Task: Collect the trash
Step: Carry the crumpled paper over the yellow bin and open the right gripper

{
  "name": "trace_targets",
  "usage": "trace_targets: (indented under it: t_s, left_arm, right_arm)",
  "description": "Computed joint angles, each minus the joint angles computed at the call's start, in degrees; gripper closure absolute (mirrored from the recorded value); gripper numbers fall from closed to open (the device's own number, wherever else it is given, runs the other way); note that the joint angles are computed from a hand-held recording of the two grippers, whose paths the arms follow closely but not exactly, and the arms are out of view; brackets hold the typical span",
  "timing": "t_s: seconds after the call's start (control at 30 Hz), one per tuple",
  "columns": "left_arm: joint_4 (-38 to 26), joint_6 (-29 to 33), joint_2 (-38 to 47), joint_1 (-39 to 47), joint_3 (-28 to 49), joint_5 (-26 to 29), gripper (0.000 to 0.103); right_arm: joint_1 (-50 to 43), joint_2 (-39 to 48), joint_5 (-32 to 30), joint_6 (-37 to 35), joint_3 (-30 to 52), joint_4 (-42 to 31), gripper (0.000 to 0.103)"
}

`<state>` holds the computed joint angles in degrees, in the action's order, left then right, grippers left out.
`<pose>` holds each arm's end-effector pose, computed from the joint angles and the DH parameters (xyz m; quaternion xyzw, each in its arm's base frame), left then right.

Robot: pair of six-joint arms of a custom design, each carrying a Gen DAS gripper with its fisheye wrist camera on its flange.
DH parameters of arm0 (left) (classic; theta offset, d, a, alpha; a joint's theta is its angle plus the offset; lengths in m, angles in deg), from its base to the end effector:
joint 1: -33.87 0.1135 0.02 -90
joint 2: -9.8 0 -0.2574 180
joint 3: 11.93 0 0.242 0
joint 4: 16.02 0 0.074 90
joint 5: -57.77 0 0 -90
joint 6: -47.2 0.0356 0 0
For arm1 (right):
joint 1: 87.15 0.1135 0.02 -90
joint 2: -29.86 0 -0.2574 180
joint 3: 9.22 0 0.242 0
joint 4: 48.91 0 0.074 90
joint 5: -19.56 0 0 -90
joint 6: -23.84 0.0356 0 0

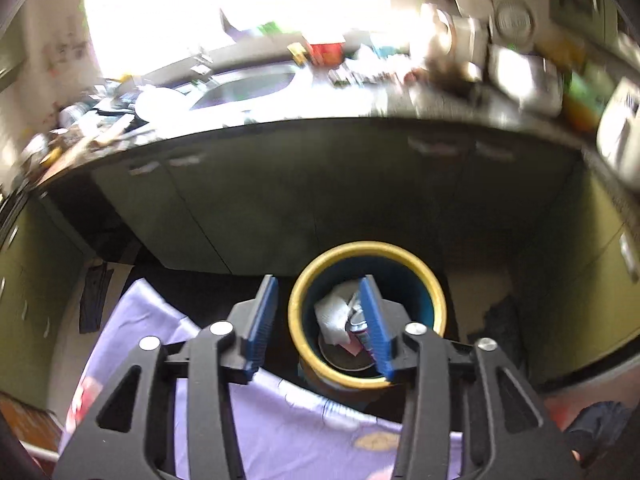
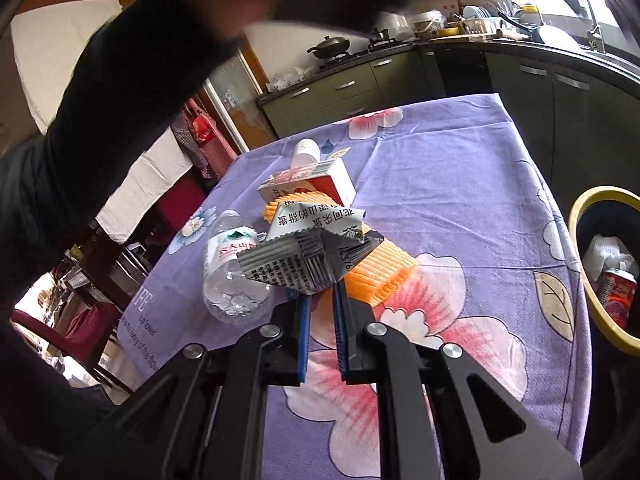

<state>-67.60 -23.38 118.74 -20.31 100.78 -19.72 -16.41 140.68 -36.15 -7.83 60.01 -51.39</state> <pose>0.2384 -0.3435 0.2923 0.5870 0.7191 -0.2039 0.3111 0.1399 0.3396 0.1215 0.0192 0.8871 0.2199 0.4054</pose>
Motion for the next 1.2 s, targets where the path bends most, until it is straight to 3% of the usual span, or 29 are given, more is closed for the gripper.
trace_targets:
  t_s: [0.1, 0.2, 0.33, 0.47, 0.6, 0.7, 0.77, 0.9, 1.0, 1.1, 1.2]
  left_arm:
    - [7.0, -1.19, -15.17, 6.01, -14.65, 3.17, 0.06]
    - [9.55, -2.77, -28.36, 15.02, -25.41, 7.75, 0.06]
    - [8.07, -1.9, -39.72, 31.82, -33.9, 17.47, 0.06]
    - [3.83, 4.38, -47.32, 48.99, -42.19, 26.97, 0.06]
    - [-0.28, 13.7, -48.7, 64.54, -49.04, 35.16, 0.059]
    - [-3.04, 19.95, -45.15, 74.91, -51.28, 40.86, 0.054]
    - [-1.46, 20.91, -44.98, 78.59, -53.74, 41.59, 0.048]
    - [5.65, 18.12, -46.81, 82.03, -58.7, 40.31, 0.03]
    - [7.12, 17.4, -47.28, 82.46, -59.91, 40.4, 0.02]
    - [7.71, 16.47, -47.03, 81.68, -60.17, 41.05, 0.009]
    - [7.78, 16.04, -47.86, 79.95, -61.1, 40.46, 0.007]
  right_arm:
    - [0.52, 0.15, 0.71, -0.85, 1.4, -1.0, 0.091]
    - [1.0, 0.04, 1.54, -1.73, 2.79, -2.27, 0.091]
    - [1.21, -0.16, 2.21, -1.91, 4.29, -4.4, 0.091]
    - [0.85, -0.32, 1.84, -1.82, 5.24, -5.81, 0.091]
    - [0.52, -1.45, 1.98, -1.23, 4.78, -6.89, 0.091]
    - [0.59, -3.55, 3.36, 0.86, 3.46, -9.06, 0.091]
    - [0.96, -6.24, 5.21, 3.52, 1.47, -11.41, 0.091]
    - [2.38, -13.9, 10.72, 12.94, -3.45, -21.35, 0.091]
    - [2.63, -18.93, 14.06, 22.96, -4.98, -35.74, 0.091]
    - [0.35, -22.68, 13.06, 31.39, -7.13, -48.62, 0.091]
    - [-5.02, -26.11, 8.76, 32.26, -12.91, -49.72, 0.091]
